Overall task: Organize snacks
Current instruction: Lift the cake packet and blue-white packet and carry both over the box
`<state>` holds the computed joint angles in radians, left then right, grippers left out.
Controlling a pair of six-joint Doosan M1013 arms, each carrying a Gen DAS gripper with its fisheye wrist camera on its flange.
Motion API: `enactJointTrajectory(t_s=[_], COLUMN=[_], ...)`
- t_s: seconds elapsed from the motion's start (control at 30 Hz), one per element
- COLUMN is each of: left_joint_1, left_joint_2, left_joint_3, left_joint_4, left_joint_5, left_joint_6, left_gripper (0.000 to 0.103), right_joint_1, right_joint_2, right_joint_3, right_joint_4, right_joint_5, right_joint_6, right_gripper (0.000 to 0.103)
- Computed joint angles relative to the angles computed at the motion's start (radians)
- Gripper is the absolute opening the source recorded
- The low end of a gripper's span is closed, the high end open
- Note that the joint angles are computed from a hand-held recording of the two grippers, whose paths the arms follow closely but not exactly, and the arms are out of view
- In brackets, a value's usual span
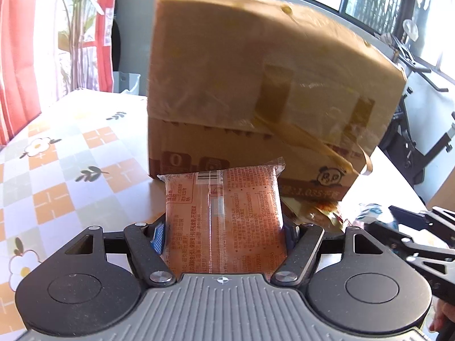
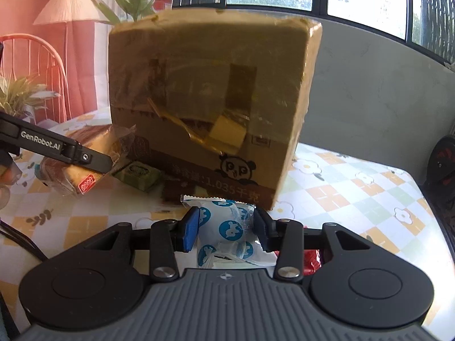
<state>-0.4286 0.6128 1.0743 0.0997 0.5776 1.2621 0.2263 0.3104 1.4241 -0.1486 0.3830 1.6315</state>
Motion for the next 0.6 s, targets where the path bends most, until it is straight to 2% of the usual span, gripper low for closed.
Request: enactJointTrajectory(t_s=[0.2,0.43,0.6], left_joint_1=[0.004,0.017,0.023], left_joint_2=[-0.016,-0.043,-0.045], left_joint_3=[0.004,0.004,-0.028], left_joint_4=[0.017,0.014,0.012], left_joint_5=[-0.024,-0.093,-0.134], left_joint_6=[0.017,0.079,0.123], left_gripper=[0.074,0.074,0.074], right_joint_1=[0.01,0.025,0.033], right_joint_2=[-0.018,-0.029,-0.022], right_joint_3=[-0.011,-0.038,-0.074], right_joint_4=[-0.039,-0.112,-0.094], right_joint_5=[-0.038,-0.086,-0.111], right_joint_6=[0.014,0.024,-0.048], right_gripper=[0.044,0.044,0.044])
